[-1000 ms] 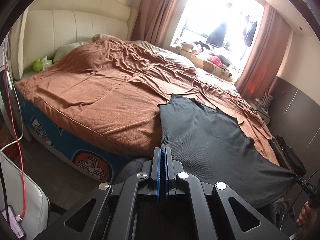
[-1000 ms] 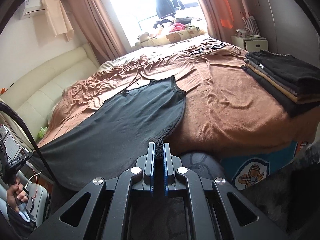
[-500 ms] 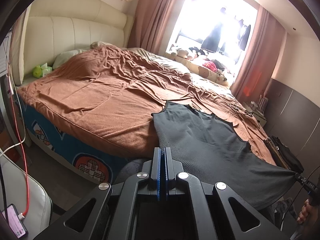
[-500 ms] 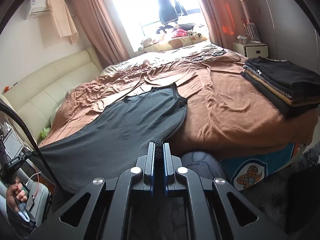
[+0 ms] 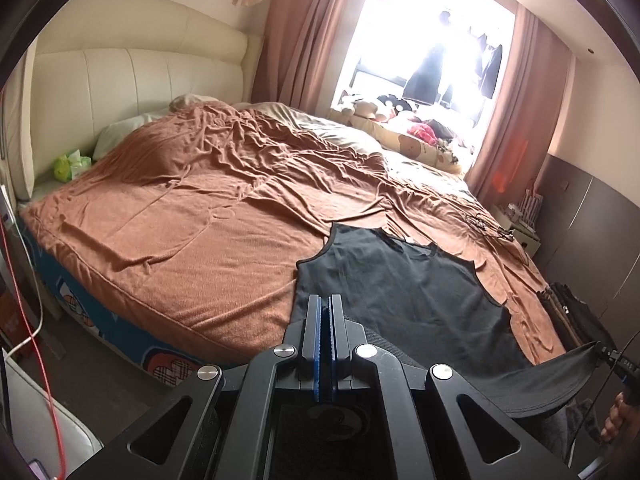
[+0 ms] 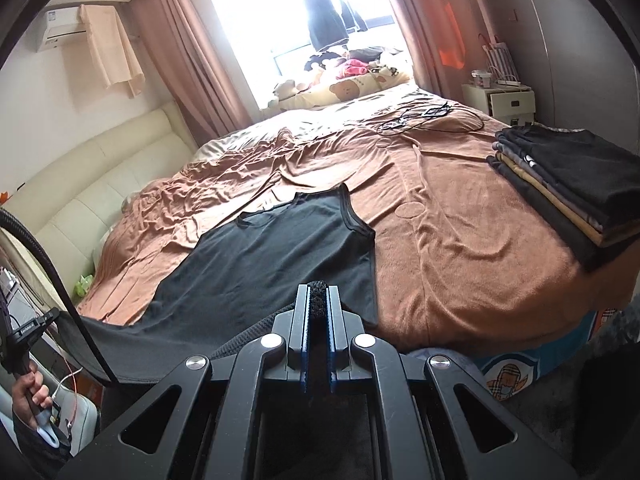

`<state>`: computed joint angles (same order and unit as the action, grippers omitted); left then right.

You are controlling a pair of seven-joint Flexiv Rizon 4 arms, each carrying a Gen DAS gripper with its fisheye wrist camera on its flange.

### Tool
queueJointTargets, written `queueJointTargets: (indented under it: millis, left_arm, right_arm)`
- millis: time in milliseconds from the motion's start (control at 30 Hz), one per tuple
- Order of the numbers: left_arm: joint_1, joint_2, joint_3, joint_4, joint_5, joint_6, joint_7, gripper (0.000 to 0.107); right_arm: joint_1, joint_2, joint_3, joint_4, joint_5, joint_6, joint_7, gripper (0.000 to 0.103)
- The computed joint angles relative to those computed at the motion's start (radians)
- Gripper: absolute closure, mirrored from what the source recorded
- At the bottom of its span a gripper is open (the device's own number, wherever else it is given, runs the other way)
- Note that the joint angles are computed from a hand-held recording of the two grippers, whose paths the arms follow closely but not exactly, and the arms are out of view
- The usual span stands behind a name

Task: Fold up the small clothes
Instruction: 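Lift the hem with both grippers and fold it toward the collar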

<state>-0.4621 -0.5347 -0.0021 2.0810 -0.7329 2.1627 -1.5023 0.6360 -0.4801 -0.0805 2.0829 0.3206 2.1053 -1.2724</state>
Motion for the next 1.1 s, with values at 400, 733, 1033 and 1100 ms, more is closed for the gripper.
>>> queueJointTargets:
  millis: [400,733,1033,1100]
  left_arm:
    - [-0.214,-0.143,0.288,-0.32,-0.317,-0.269,0.276,0.104]
    - [-0.251,-0.334,0.557,-0.568,-0.237,-0.591,0.11,0.104]
    - [-0.14,-0.464,0.611,-0.803,-0.094,-0.801,-0.049,0.104]
    - [-0.116,-0.493,0.623,-0.862,-0.06,-0.844,-0.086,0.104]
  right_arm:
    - [-0.081,-0.07,-0.033,-0.208,-0.163,-0.189,0.154,0.099]
    - [-0.167,-0.197,-0.024,-0.444,-0.353,-0.346,0.313,0.099]
    - [-0.291,-0.347,0.09,-0.718,-0.497,-0.523,0.401,0.099]
    - [-0.311,-0.38,0.115,-0.779,-0.514,-0.563,0.405,0.099]
